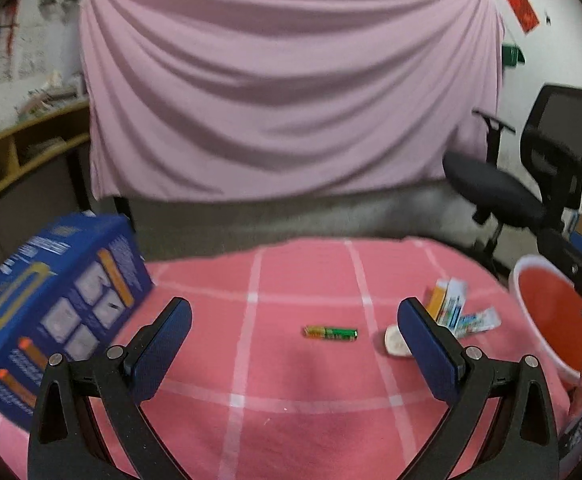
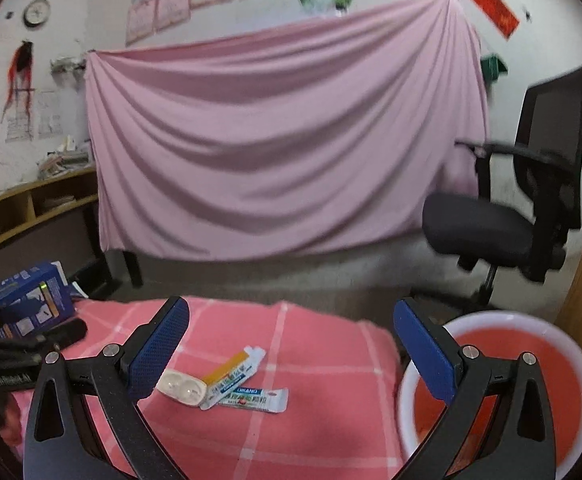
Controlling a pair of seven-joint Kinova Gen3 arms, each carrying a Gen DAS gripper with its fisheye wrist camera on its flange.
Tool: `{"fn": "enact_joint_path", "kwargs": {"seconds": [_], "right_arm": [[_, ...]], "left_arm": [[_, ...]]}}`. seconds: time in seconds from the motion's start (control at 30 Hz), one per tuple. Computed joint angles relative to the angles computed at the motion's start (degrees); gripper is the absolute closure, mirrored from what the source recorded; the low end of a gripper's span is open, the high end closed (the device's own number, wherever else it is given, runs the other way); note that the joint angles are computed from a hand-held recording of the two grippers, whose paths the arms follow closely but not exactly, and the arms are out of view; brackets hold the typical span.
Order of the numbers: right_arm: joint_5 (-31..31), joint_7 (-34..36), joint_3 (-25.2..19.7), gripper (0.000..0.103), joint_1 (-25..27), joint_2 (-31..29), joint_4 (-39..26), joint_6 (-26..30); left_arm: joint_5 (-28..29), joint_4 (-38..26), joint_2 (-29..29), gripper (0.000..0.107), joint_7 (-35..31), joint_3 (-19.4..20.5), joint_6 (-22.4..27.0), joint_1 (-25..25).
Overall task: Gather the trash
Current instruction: 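Move both tools back over the table toward the battery and white case, then grasp the green battery with the left tool while the right tool grasps the white case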
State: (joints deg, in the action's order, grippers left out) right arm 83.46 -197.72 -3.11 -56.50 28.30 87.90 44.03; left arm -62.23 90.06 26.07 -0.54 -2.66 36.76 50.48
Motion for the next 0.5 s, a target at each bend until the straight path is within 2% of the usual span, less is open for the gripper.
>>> {"fn": "enact_joint_path", "kwargs": {"seconds": [0.07, 0.17, 0.23, 0.27, 0.33, 0.37, 0.4, 0.43, 0.5], "right_arm": [[-4.66, 4.66, -2.29, 0.007, 3.17, 0.57, -1.75, -2.62], [-11.65, 11.65, -6.04, 0.017, 7.86, 1.28, -4.04, -5.76], [-16.31, 15.86, -6.33, 0.020, 8.94, 1.72, -5.39, -7.30], [-18.64, 18.19, -6.56, 0.026, 9.42, 2.03, -6.20, -7.61], [-22.56, 22.85, -7.54, 0.028, 10.52, 2.85, -8.09, -7.06], [-24.73, 25.18, -7.56, 0.029, 10.67, 3.33, -9.01, -6.83], [-27.06, 27.38, -6.52, 0.029, 10.29, 3.64, -9.66, -7.22], [-29.39, 29.61, -5.45, 0.032, 9.89, 3.98, -10.36, -7.54], [-33.10, 33.14, -4.39, 0.033, 9.64, 4.37, -11.19, -8.13]], "left_arm": [[3.66, -2.00, 1.12, 0.008, -4.66, 5.31, 0.66, -5.16], [8.72, -4.35, 2.26, 0.018, -11.65, 13.27, 0.21, -13.02], [11.90, -6.41, 3.59, 0.026, -16.31, 18.58, 1.14, -17.67], [13.32, -7.52, 4.37, 0.033, -18.64, 21.24, 1.82, -19.90], [15.63, -10.63, 6.65, 0.042, -23.30, 26.41, 4.66, -23.76], [16.95, -12.40, 7.75, 0.048, -25.63, 27.87, 6.21, -24.68], [18.40, -13.63, 8.17, 0.049, -27.96, 28.26, 7.14, -25.02], [19.69, -14.94, 8.62, 0.049, -29.93, 27.60, 7.59, -24.47], [23.68, -16.98, 9.09, 0.054, -34.01, 23.37, 7.47, -21.89]]}}
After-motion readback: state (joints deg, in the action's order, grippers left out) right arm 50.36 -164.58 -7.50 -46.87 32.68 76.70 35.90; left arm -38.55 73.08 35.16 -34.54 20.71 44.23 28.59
